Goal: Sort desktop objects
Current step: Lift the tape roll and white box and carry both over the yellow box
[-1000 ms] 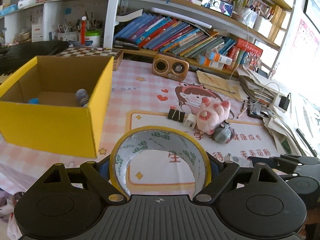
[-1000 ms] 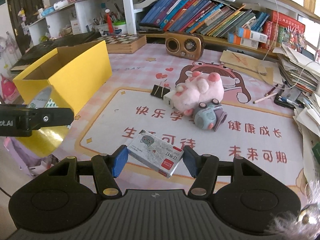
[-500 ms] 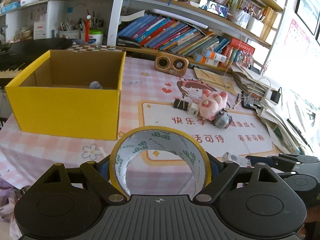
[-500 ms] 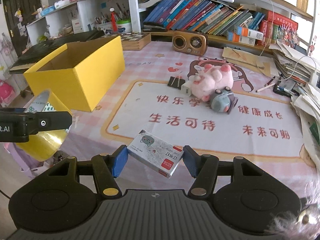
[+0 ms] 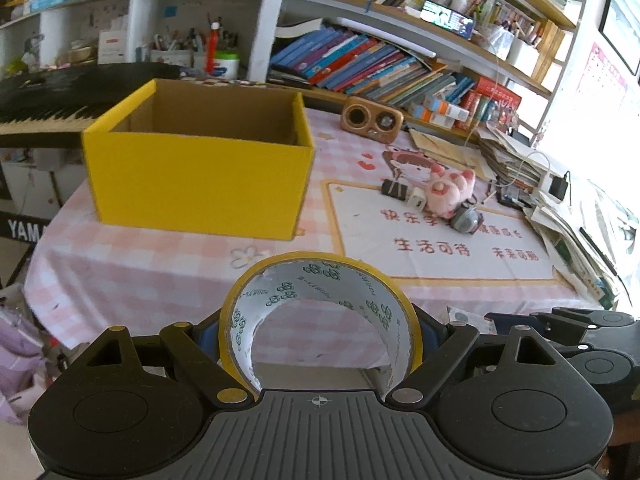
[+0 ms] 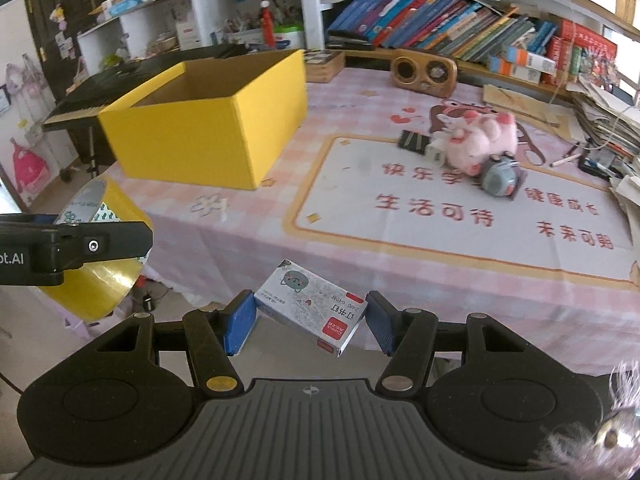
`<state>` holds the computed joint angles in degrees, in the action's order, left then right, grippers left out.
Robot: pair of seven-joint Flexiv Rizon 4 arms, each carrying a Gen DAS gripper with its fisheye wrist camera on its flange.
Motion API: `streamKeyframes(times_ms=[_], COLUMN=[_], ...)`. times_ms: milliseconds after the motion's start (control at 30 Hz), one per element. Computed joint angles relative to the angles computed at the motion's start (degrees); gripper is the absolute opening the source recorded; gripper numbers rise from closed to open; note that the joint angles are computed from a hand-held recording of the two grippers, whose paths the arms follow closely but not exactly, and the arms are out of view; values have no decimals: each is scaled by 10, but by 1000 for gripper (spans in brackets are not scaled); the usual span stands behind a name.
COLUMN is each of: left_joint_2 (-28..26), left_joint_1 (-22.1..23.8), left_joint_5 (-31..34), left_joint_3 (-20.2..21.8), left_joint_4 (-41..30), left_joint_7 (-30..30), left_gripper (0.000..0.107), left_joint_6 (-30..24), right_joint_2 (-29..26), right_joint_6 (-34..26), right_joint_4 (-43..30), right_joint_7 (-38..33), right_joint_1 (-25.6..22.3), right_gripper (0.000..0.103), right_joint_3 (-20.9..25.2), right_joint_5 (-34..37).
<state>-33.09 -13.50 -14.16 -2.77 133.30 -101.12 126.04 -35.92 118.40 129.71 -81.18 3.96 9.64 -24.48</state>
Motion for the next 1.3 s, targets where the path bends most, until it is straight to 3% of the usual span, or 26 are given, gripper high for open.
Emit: streamKeyframes(times_ms=[867, 1300], left_joint_2=[28, 29], left_joint_1=[49, 65], left_joint_5=[32, 37], left_joint_3=[14, 15], left_joint_4=[94, 99], left_joint_7=[-38, -54], left_gripper=[89, 89], left_joint_6=[77, 91], right_joint_2=[4, 4], right_joint_6=[17, -4], right_joint_4=[13, -1], right_joint_7=[-25, -28], right_joint_1=[86, 75], right_gripper=[57, 57], right_joint_3=[1, 18], right_joint_5=[35, 3])
